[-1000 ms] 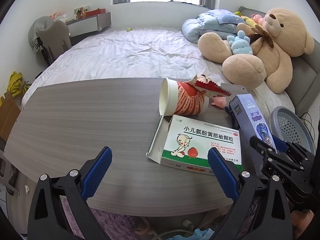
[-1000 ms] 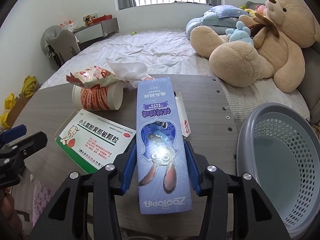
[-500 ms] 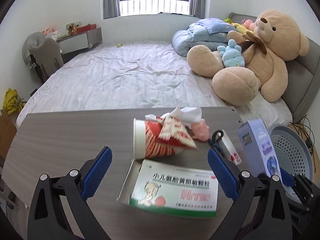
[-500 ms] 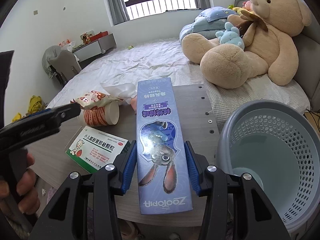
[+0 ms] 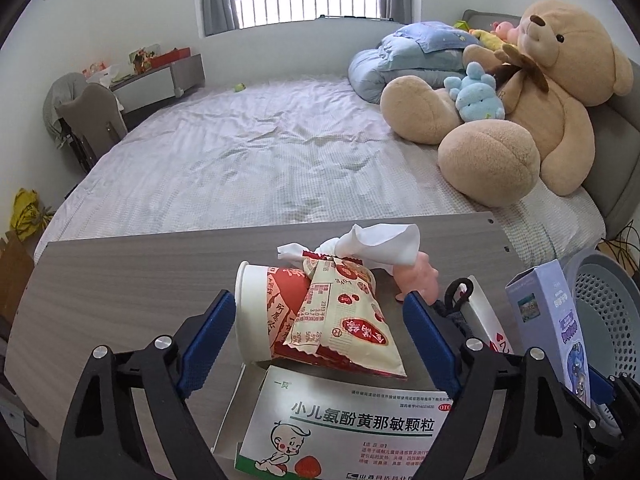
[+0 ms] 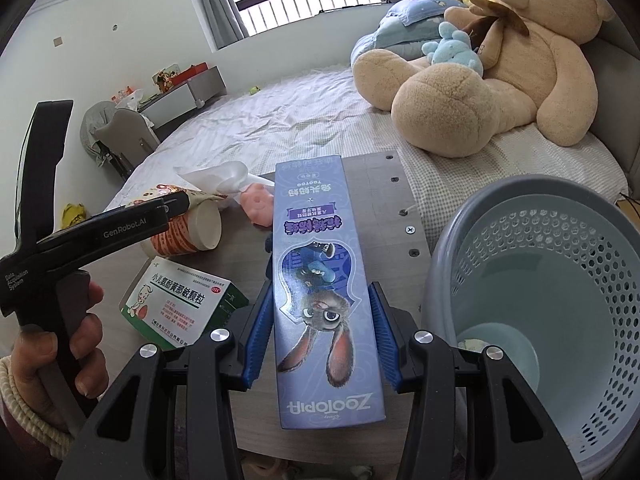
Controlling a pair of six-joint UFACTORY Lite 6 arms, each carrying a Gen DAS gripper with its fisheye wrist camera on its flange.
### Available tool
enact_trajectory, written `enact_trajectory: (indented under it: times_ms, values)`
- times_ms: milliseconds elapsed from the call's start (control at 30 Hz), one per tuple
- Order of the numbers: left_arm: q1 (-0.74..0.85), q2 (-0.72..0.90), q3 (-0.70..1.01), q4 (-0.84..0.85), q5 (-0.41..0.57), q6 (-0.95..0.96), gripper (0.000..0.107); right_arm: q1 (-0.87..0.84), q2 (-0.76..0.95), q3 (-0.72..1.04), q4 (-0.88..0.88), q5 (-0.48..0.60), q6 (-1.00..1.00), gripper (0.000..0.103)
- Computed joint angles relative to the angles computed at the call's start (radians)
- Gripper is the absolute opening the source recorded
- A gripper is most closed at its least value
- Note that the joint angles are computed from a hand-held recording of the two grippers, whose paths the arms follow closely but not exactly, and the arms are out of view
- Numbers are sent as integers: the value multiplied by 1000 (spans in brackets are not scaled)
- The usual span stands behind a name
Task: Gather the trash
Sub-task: 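Grasp the red-and-white snack bag with the left gripper while the right holds the box, then carry both items over the grey basket and open both grippers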
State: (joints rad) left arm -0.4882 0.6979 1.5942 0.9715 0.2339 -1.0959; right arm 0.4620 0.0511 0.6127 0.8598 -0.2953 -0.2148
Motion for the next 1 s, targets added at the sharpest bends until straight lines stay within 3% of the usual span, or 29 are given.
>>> enact_trajectory:
  times_ms: [167,333,400,500,800,1000]
  values:
    - [-6,12,10,13,9,-5,69,-5,10,4,-32,5,27,45]
    - [-2,22,27,-122,3,139,45,-8,18,16,-34,11,18,45]
    - [-3,14,15,-86,-1,103,45,-1,17,18,-15,8,0,45]
    - [1,8,8,-92,-12,110,33,6,11,17,15,5,-27,45]
    - [13,-105,-121,-7,-52,11,33,42,-31,2,160,-16,-156,45]
    - [7,-244,-278,226,-82,-222,33,76,-72,-10,289,-38,-271,45]
